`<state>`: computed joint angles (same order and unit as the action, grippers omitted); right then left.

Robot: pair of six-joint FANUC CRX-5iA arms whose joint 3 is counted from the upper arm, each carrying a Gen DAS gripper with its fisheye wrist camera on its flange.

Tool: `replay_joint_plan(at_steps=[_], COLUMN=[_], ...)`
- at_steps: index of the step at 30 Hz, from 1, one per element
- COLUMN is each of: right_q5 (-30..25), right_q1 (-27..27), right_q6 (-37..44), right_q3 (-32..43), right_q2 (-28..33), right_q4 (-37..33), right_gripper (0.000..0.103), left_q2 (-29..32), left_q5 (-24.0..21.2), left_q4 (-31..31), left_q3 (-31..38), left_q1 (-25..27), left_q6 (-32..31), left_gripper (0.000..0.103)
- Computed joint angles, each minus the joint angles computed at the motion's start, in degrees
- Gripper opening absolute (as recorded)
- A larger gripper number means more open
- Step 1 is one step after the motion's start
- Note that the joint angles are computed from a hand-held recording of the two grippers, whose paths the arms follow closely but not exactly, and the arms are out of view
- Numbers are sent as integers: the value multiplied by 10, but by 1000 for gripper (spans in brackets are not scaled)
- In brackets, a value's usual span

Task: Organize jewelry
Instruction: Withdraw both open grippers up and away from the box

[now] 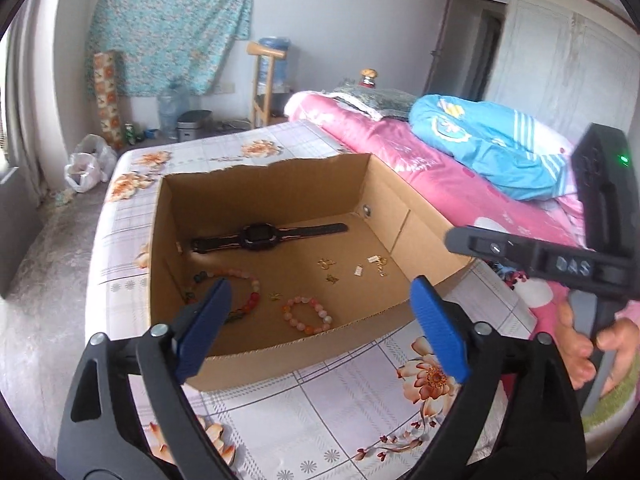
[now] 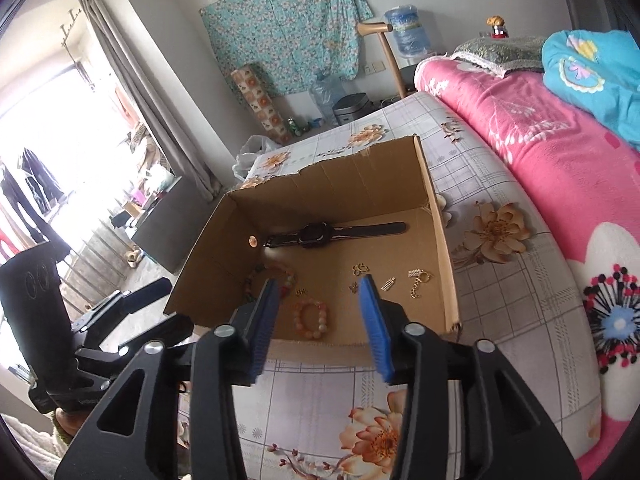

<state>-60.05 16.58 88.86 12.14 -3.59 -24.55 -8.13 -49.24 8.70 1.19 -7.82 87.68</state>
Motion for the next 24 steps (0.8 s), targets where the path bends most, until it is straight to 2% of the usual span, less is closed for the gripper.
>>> replay_joint_plan(at_steps=[4,6,11,15,24], right_q5=[17,23,30,32,49], right_q1=[26,37,62,73,97], right_q6=[-21,-32,-61,-71,-109], right_q3=[-34,-49,-78,-89,-113], right_q2=[-28,-39,-56,-64,-75], right_q4=[56,79,137,157,221], right_gripper=[62,71,78,82,88], left_q2=[-12,-18,-22,-20,2], left_q5=[-10,-15,-46,-70,-158], left_q4=[-75,-113,-178,-203,-316], left_q3=[14,20,39,51,106], left_q1=[-21,-33,-55,-64,-101], left_q6=[79,119,185,214,308], left_gripper=[94,95,95,95,95])
